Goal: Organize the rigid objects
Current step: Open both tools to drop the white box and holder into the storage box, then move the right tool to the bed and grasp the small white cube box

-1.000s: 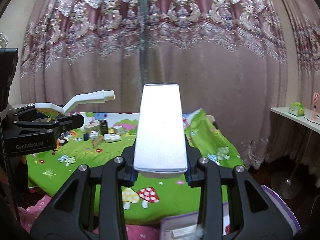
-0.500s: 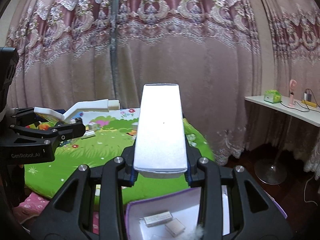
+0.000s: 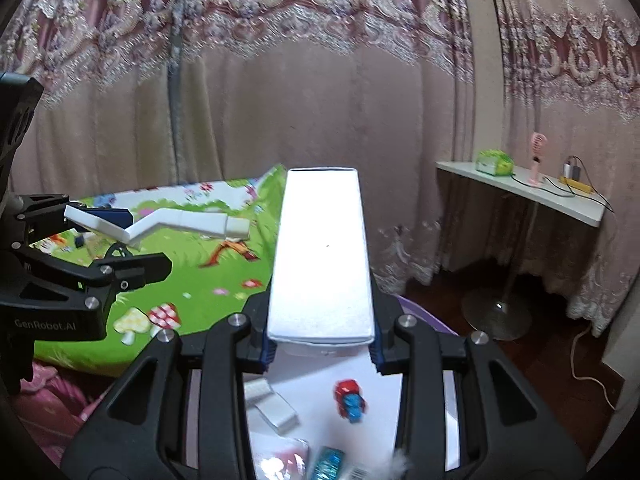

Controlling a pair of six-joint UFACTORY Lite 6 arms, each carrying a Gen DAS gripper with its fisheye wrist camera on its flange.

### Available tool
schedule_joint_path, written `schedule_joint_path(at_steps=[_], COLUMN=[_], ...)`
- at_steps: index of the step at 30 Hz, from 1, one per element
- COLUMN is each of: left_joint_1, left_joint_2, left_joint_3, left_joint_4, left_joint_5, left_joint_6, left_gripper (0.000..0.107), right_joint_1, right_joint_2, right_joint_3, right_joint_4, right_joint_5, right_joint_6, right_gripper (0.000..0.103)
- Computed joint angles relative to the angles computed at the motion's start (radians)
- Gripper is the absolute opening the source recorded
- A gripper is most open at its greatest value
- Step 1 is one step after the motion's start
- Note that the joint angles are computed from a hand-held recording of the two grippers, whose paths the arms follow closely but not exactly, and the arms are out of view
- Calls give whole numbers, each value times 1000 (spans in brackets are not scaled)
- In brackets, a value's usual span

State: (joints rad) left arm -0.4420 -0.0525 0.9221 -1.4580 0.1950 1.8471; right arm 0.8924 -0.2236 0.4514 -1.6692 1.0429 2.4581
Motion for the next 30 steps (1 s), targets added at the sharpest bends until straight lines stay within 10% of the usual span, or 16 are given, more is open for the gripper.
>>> schedule_joint_path(at_steps=[13, 19, 30], left_joint_1=[-92, -59, 433], left_joint_2=[207, 284, 522], left_joint_3=[39, 49, 300], left_joint_4=[173, 174, 30], left_joint_5=[41, 73, 121], left_joint_6=[-128, -92, 29], left_gripper=[70, 73, 73], right_joint_1=[-115, -186, -198], right_joint_2=[-20, 41, 518], right_joint_3=[-77, -38, 488], right_joint_4=[121, 182, 85], right_joint_5=[-152, -240, -453], right_joint_6=[-47, -91, -312], right_gripper=[40, 63, 73])
